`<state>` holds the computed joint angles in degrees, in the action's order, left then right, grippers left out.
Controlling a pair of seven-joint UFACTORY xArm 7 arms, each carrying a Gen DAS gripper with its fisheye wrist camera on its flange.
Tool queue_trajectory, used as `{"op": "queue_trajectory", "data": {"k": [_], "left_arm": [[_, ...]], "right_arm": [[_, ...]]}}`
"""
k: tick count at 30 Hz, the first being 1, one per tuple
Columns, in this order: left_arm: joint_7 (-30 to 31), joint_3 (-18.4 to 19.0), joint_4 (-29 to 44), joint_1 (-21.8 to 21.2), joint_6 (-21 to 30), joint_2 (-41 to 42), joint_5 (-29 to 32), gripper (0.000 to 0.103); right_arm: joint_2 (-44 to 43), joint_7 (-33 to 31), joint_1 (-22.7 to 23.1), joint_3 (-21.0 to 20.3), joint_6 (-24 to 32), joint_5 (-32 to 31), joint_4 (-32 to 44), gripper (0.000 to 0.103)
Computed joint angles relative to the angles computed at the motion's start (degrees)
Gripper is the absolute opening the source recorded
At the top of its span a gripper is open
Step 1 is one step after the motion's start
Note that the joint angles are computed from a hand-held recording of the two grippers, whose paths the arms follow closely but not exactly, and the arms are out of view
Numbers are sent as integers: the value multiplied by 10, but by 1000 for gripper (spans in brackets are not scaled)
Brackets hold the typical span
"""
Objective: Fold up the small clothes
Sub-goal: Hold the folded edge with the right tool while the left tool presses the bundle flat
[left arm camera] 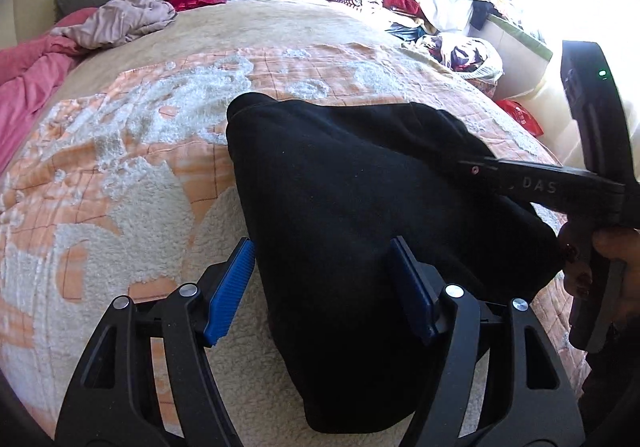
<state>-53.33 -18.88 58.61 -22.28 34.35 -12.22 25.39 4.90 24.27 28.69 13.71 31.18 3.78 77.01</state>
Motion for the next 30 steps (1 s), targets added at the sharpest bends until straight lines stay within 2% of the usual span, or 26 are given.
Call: {"op": "queue_trajectory", "data": {"k": [2,5,7,9,12,16,20,23,25,27,29,30], "left_arm": [[-8,-3,1,0,3,1,4,62],[-13,-3,-1,-1,3,-1,3,62],[-16,-3,-2,-1,5,-2,3,62],[-22,-4,-2,0,6,-4,4,62],[-30,-4,-8,-1,-1,-9,-1,62],[-41,-6,-17,-1,-9,-18,-11,62],[-36,-7,-23,-4,-14,-25,-28,62],[-23,-9,-15,-6,-4,-23,-33,64],[-17,-10,-11,-9,-1,-21,-39,64],[-15,-12,-5,-10,4,-17,-40,65],[-15,-12,-1,-13,8,-14,-43,66],[-16,-11,0,-13,10,-15,-44,66]], "right_arm": [[-11,-31,-11,4,-30,70,-28,26],[-17,-9,-8,1,-23,50,-34,39],[-24,-20,-8,4,-16,72,-37,41],[-41,-41,-8,7,-14,110,-50,55],[-68,-81,-5,6,-3,169,-67,63],[-89,-86,1,5,23,172,-82,65],[-101,-81,2,1,19,182,-93,64],[-103,-71,3,2,15,174,-96,60],[-101,-81,6,0,10,186,-98,46],[-98,-102,11,0,2,205,-96,24],[-102,-82,11,7,-7,175,-95,18],[-108,-88,13,7,-18,182,-98,17]]}}
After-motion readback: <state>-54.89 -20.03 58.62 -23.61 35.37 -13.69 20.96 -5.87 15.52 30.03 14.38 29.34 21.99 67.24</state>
